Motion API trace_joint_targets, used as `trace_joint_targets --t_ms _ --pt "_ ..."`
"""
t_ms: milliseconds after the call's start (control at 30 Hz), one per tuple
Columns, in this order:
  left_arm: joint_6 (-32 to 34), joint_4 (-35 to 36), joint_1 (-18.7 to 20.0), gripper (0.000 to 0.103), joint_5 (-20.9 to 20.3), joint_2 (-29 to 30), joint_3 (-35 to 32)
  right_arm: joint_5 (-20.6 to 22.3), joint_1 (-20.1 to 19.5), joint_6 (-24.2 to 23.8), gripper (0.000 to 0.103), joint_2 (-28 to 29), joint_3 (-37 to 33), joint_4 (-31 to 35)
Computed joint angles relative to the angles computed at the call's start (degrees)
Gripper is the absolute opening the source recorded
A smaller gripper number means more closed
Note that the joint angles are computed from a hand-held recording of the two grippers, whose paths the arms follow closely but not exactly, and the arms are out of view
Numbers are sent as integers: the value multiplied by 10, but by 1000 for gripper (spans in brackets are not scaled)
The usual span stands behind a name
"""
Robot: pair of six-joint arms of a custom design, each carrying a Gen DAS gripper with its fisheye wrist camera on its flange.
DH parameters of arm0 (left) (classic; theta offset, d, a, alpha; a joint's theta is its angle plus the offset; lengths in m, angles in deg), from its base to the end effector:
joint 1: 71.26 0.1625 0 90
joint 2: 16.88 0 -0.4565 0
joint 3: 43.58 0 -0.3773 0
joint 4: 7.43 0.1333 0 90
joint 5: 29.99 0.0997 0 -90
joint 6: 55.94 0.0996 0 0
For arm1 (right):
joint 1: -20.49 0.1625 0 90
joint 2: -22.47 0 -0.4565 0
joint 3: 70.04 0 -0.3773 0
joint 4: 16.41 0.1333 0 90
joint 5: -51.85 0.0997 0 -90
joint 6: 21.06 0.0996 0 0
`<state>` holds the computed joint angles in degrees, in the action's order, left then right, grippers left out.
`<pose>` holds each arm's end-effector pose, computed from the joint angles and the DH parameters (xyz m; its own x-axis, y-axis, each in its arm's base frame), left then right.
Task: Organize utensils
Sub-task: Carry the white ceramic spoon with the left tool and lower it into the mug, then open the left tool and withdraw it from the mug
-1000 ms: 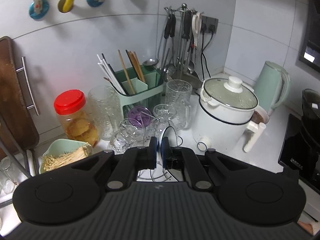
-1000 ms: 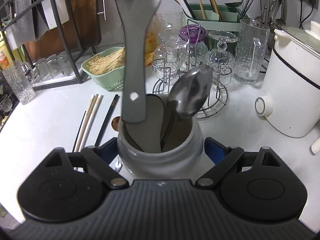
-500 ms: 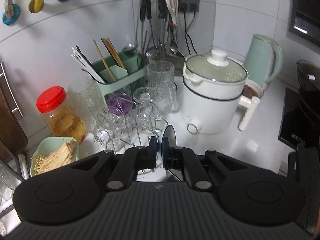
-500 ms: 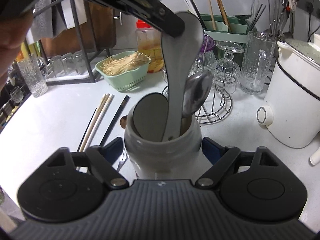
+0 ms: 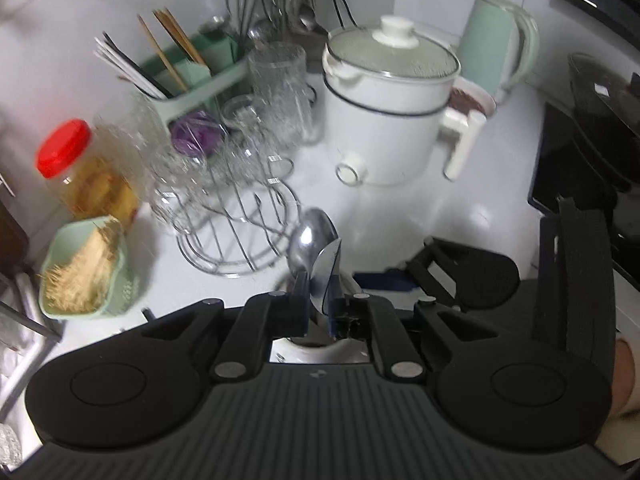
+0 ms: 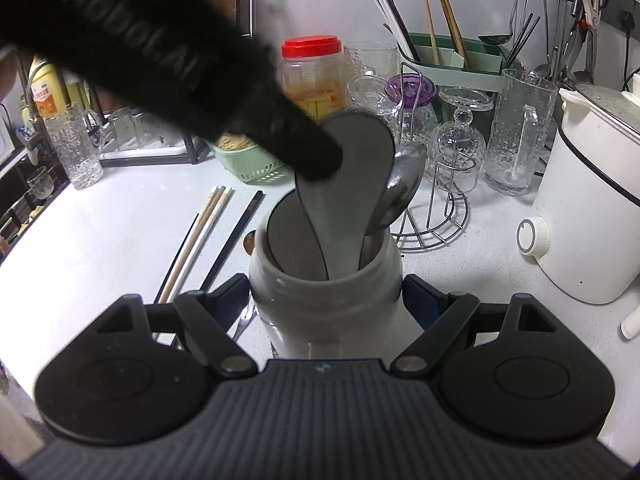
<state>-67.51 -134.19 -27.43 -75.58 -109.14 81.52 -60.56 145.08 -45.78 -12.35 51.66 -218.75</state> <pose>-0.1504 -0.4258 0.3499 -0.6628 0.3338 -0.6703 0.5989 0.7736 -0.2070 0.3765 -0.3780 0.0061 -0.5615 -0.6650 0.4924 -0.8228 0.5121 -0.2465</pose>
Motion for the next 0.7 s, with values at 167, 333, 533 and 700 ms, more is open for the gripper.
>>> trace_joint_targets --t_ms 167,333,533,700 --pt "-2 38 12 11 -23 11 -16 3 -2 -3 86 2 4 -12" --pt "14 59 38 12 -44 28 -37 9 -4 -10 86 3 10 -26" --pt "18 60 54 13 -70 32 -48 20 -9 -19 86 1 20 -42" --pt "-15 53 57 18 -85 24 -48 19 -8 -17 85 3 19 -44"
